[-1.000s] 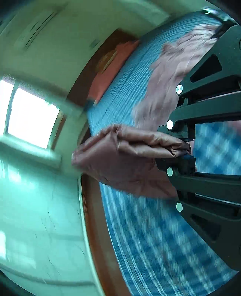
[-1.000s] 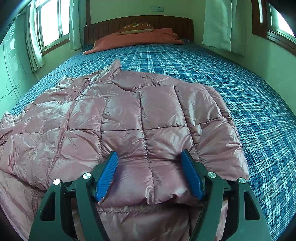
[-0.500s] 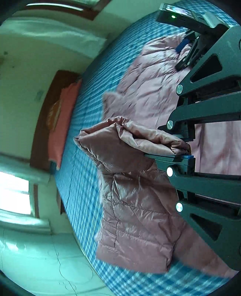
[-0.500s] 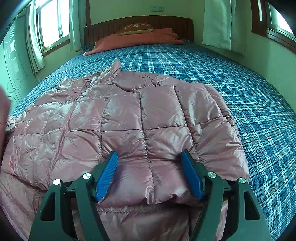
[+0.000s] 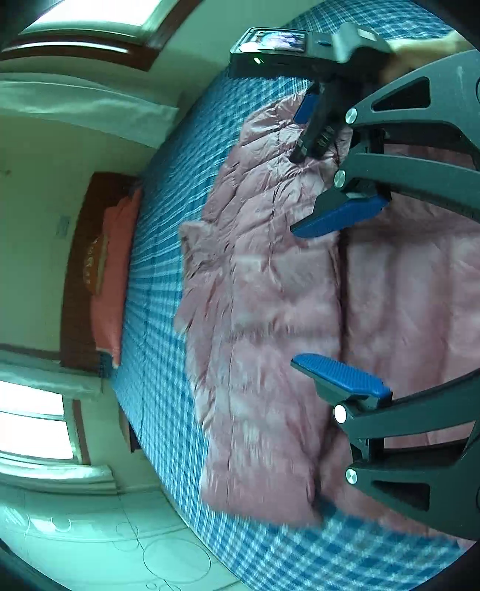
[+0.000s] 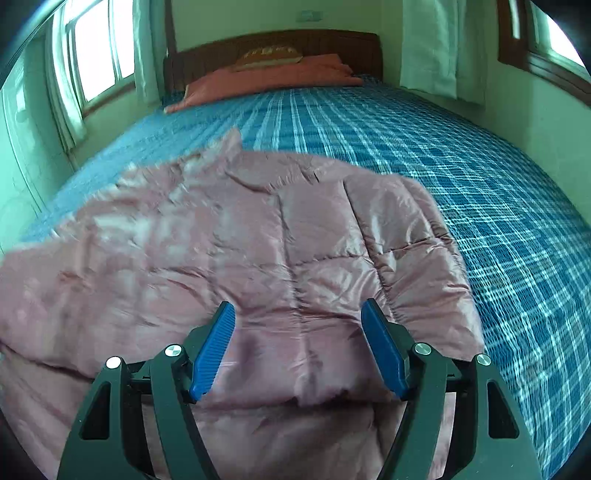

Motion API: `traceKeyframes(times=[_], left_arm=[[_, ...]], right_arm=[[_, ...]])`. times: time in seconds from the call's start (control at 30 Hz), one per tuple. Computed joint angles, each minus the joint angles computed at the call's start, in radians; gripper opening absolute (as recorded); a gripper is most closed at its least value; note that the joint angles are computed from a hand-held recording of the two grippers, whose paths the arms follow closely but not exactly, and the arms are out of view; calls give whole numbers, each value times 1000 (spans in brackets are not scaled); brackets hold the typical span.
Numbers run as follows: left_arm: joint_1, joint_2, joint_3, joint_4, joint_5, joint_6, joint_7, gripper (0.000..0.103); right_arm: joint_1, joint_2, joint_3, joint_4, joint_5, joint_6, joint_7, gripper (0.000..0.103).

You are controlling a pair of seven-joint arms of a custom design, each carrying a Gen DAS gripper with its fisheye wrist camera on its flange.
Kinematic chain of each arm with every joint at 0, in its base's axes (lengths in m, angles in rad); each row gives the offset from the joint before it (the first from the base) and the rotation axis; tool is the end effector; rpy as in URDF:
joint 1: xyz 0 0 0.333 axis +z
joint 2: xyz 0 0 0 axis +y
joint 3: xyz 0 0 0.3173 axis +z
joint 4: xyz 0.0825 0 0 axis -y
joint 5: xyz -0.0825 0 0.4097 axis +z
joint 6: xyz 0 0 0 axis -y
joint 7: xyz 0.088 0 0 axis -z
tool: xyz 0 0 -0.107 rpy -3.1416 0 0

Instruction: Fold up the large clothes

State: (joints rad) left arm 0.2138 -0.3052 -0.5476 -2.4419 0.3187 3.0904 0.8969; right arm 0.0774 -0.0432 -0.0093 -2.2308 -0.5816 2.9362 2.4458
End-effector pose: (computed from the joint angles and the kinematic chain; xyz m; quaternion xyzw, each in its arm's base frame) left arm 0.4759 -0.2075 0.4889 -0.6240 0.6410 -0.3622 0.2617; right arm 0.5781 0.0748 0.4568 -0.5549 0.7381 -0.2574 0.2848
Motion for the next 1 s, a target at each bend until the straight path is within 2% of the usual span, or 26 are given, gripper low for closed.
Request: traceKeyframes(times=[0.1,0.23,0.33,0.4,0.43,0.47,0.5,0.53,0.6,0.7,0.73,0.8,1.0], left_arm=[[-11,-65,55,-57,-30,-10,23,69],[115,-137,17,-112,-11,-42,2,69],[142,-151,44,-134,-22,-64,3,69],[163,-157,52,-143,-18,-76,2,69],[162,-160,62,-147,-19,-80,6,69],[161,-162,72,-151,-22,-84,9,69],[159,-158,79,-144,-24,-92,14,69],[159,-158,84,-147,-23,-91,15,69],[172,-163,80,-148,-14,-92,11,69],[162,-153,101,-137,-22,-91,21,69],[167,-150,98,-132,-19,-89,20,69],[181,-131,89,-112,-7,-87,18,70],[181,-69,73,-55,37,-100,-3,70]], right_arm=[[47,-15,9,-3,175,36,-139,70],[119,34,29,59,461,25,-372,70],[137,99,62,126,604,8,-471,70],[133,153,88,183,681,-45,-530,70],[130,170,101,199,715,-64,-554,66],[126,180,111,205,741,-64,-577,54],[125,183,117,208,753,-62,-596,31],[124,178,121,205,763,-55,-609,15],[137,151,99,181,708,-22,-570,10],[132,101,69,139,639,13,-534,9],[131,80,48,124,567,15,-483,9],[115,47,19,101,421,8,-382,9],[30,15,-17,74,215,-42,-250,9]])
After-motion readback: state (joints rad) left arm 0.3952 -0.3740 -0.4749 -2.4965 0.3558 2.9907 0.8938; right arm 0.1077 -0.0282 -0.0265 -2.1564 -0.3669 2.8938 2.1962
